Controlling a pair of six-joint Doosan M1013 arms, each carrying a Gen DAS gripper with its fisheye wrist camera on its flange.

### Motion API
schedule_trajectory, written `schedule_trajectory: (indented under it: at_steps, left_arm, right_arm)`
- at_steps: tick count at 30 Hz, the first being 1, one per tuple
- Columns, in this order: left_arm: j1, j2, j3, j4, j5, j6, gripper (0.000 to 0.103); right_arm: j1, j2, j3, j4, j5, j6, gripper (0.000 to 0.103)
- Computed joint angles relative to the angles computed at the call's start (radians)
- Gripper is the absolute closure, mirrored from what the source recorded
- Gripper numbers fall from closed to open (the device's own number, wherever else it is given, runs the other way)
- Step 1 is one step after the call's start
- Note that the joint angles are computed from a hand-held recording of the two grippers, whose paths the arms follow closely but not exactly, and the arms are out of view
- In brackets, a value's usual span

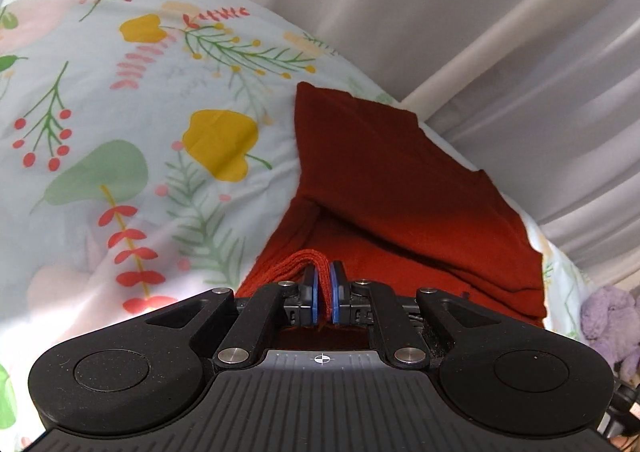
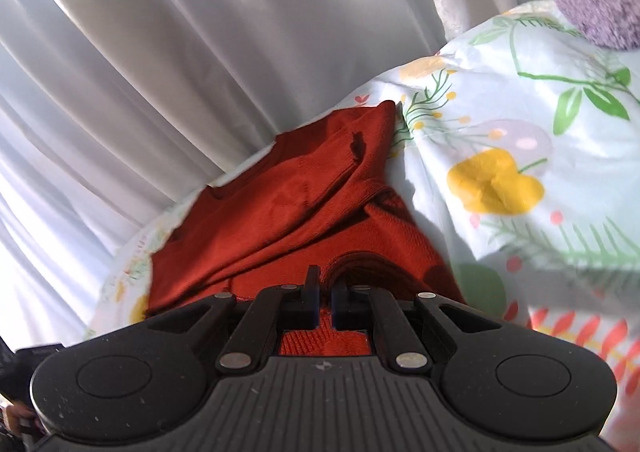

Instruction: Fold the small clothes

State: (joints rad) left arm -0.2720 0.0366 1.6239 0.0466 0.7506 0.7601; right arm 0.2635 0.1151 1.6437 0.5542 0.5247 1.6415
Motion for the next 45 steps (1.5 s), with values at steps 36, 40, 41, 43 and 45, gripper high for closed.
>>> schedule_trajectory:
  at_steps: [36,40,41,43,45]
  left_arm:
    - [-0.061,0.032,0.007,0.147,-0.005,0.285,0.065]
    - [-0.050,0.053,-0.007,0.105,0.024,0.298,0.061]
    - [-0.046,0.052,-0.003,0.096,0.014,0.295,0.061]
    - [-0.042,0.053,-0.004,0.082,0.013,0.302,0.061]
    - [-0.041,0.056,-0.010,0.084,0.022,0.309,0.070]
  right_arm:
    - [0.046,0.072,-0.062,-0.308,0.056,-0.111,0.093]
    - [0.039,0.078,-0.070,-0.283,0.070,-0.098,0.090]
    - [0.035,0.079,-0.072,-0.269,0.073,-0.097,0.090]
    - [0.029,0.082,-0.074,-0.241,0.077,-0.105,0.089]
    - [0.031,0.086,-0.077,-0.247,0.075,-0.108,0.088]
